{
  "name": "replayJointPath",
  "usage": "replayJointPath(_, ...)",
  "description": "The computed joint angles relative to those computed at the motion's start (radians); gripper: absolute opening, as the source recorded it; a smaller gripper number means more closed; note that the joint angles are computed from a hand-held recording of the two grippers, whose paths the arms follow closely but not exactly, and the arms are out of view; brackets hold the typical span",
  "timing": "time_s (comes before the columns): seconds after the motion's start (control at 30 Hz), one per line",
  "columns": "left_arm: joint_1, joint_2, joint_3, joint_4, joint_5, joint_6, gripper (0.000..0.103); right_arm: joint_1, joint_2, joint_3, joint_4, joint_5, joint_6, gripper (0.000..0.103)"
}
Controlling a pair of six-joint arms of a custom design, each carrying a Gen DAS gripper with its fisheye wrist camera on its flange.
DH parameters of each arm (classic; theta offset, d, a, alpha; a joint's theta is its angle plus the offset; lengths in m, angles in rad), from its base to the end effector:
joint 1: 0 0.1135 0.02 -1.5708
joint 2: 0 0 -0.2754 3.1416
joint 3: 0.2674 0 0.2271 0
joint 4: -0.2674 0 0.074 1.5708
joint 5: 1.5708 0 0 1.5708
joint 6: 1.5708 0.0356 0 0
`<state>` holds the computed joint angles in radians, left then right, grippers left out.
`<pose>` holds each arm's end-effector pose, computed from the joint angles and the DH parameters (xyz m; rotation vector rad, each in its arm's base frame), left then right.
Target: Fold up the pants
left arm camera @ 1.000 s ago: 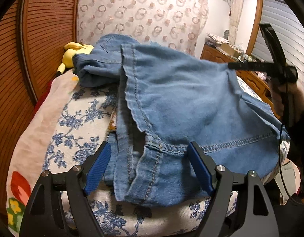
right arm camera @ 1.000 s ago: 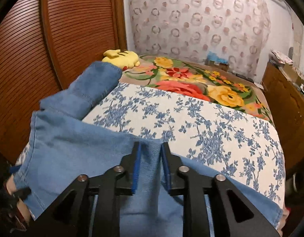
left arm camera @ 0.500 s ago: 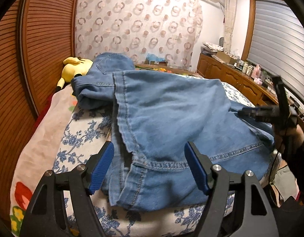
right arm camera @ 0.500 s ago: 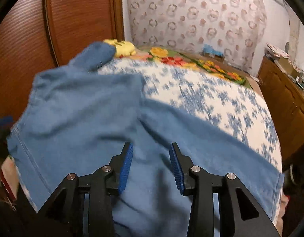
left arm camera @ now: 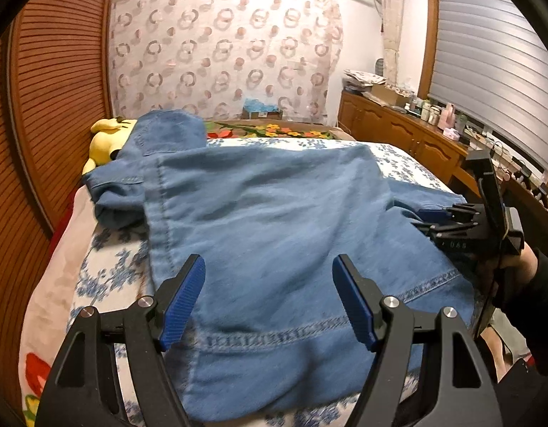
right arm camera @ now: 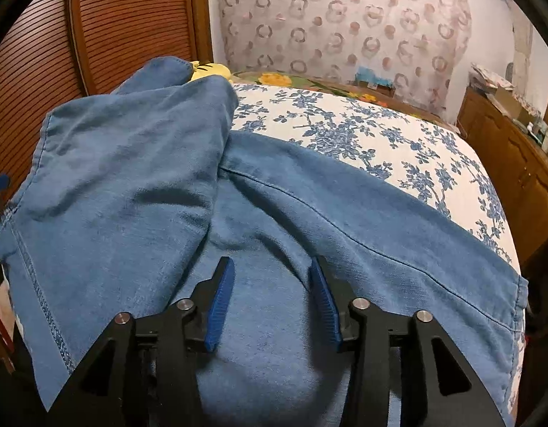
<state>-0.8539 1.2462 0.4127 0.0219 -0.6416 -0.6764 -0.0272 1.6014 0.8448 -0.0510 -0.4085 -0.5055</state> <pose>0.1438 -0.1326 0.1783 -0.0943 2.1900 -0.0797 0.3029 0.0059 0.2050 -0.7297 2.1869 0.2165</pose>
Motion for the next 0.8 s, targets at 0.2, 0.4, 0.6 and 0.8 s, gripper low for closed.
replayJointPath(0.2, -0.006, 0.076, 0.070, 0.023, 0.016, 0.037, 0.075, -0.009, -0.002, -0.001, -0.003, -0.007, -0.014, 0.054)
replayJointPath(0.4, -0.033, 0.100, 0.135, -0.015, 0.010, 0.069, 0.075, -0.027, -0.019, -0.016, -0.001, -0.020, -0.021, 0.054)
replayJointPath(0.6, -0.057, 0.132, 0.174, -0.010, 0.006, 0.089, 0.075, -0.158, -0.081, -0.034, -0.070, -0.151, -0.030, 0.054)
replayJointPath(0.8, -0.080, 0.184, 0.205, 0.007, 0.014, 0.093, 0.075, -0.395, -0.141, -0.039, -0.182, -0.285, -0.121, 0.054)
